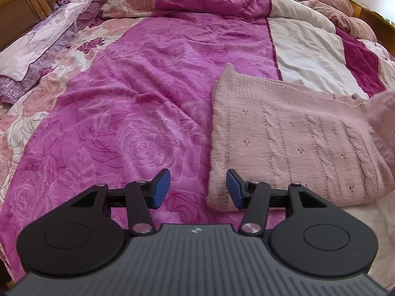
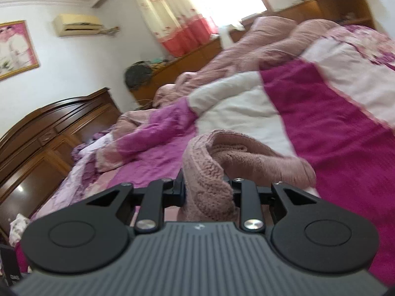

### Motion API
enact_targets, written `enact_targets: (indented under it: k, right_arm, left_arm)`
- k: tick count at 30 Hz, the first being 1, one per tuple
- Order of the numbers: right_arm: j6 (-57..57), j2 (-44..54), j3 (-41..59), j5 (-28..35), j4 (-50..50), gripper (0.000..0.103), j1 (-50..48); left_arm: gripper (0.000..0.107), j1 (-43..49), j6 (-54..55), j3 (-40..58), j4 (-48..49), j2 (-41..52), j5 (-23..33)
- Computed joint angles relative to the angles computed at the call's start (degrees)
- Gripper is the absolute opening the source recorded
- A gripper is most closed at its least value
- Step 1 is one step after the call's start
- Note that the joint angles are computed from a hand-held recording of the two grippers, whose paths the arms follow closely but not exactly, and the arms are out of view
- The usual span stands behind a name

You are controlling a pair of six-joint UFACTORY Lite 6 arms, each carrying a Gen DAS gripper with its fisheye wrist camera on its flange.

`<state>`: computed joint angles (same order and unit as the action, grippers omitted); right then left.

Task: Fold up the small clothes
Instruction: 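Lift the gripped edge with the right gripper and fold it over the bundle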

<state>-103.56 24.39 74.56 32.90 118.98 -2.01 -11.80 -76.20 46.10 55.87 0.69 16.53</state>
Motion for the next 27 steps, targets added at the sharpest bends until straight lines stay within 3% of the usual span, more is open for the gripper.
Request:
enact_targets:
  k: [8, 17, 27]
  right_arm:
    - [-2.54, 3.86, 4.70, -3.61, 1.55, 0.027, 11.48]
    - [-5.49, 16.89, 10.92, -10.52, 0.74, 0.027, 22.24]
    - [-17.29, 12.70, 12.35, -12.04, 8.95, 0.027, 25.58]
  left_arm:
    - [0.058, 3.35, -0.63, -3.75, 0.66, -3.18, -1.78]
    - [0.058, 6.26, -3.38, -7.71, 3.93, -4.83, -4.35]
    - [0.058, 14.41, 7.19, -12.55, -3.12, -11.18, -8.00]
